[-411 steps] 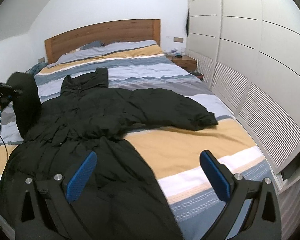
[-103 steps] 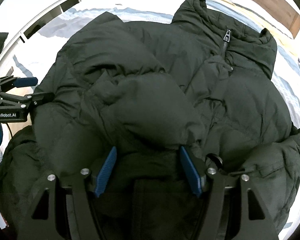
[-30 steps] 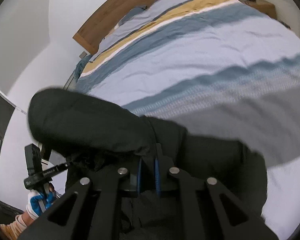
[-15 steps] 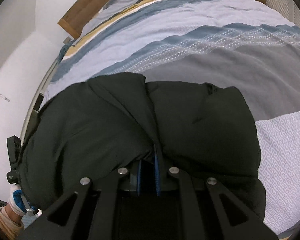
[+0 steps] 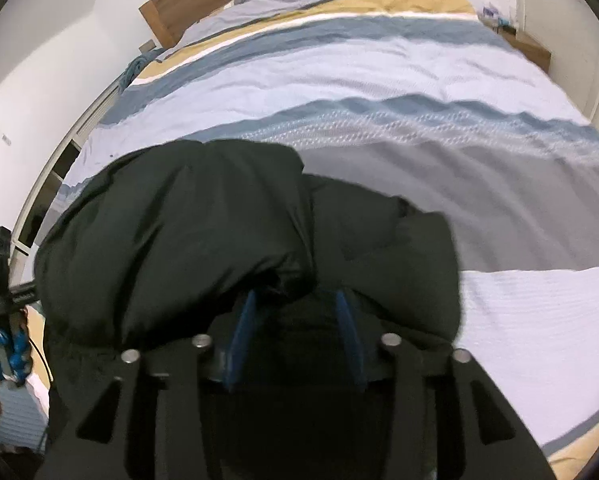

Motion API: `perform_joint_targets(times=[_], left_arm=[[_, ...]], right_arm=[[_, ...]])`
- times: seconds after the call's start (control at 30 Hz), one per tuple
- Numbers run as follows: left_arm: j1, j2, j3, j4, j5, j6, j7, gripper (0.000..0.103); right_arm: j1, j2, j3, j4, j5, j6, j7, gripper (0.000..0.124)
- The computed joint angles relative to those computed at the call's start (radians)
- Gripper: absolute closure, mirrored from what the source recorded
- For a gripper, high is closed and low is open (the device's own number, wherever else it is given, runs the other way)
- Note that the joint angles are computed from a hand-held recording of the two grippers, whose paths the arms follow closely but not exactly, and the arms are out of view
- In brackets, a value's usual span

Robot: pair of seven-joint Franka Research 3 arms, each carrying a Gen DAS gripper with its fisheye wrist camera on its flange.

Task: Fold large clothes
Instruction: 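Press the folded black coat flat and open both tools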

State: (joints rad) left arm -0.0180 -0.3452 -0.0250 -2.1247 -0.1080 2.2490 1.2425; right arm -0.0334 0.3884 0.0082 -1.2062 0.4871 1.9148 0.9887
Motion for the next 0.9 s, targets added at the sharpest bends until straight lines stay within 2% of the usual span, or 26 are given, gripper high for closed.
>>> perform_joint_targets(times=[0.1,0.2,0.27,0.4,0.5,0.63,0.77,0.9], left_arm=[[-0.001,0.007,0.0,0.04,0.006,0.005,0.015,0.056],[-0.008,0.069,-0.003,0.111,-0.024,0.066,0.01,0.049],[-0.011,0.13,-0.014,0.166,-0.034,0.106,0.002,0.047],[-0.02,0.267,-0.042,0.282,-0.078,0.137,0.015,0.047],[-0.017,0.322,-0.069,0.318,-0.058,0.126,0.02,0.047],[-0.021,0.316,-0.092,0.259,-0.002,0.1,0.021,0.047],[-0.033,0.253,-0.101,0.12,0.067,0.141,0.027,0.047],[-0.039,0.258,-0.096,0.092,0.082,0.161,0.028,0.047]], right_arm=[[-0.008,0.007,0.008,0.06,0.013,-0.014,-0.03,0.081],[-0.006,0.059,0.027,0.171,0.038,-0.047,-0.016,0.079],[0.001,0.097,0.046,0.236,0.057,-0.055,-0.005,0.078],[0.046,0.172,0.074,0.335,0.041,-0.066,0.003,0.077],[0.071,0.166,0.085,0.299,0.028,-0.062,-0.015,0.077],[0.097,0.086,0.066,0.123,-0.015,-0.018,-0.08,0.077],[0.113,0.028,0.039,-0.034,-0.065,0.034,-0.132,0.077],[0.105,0.021,0.03,-0.097,-0.058,0.049,-0.145,0.077]])
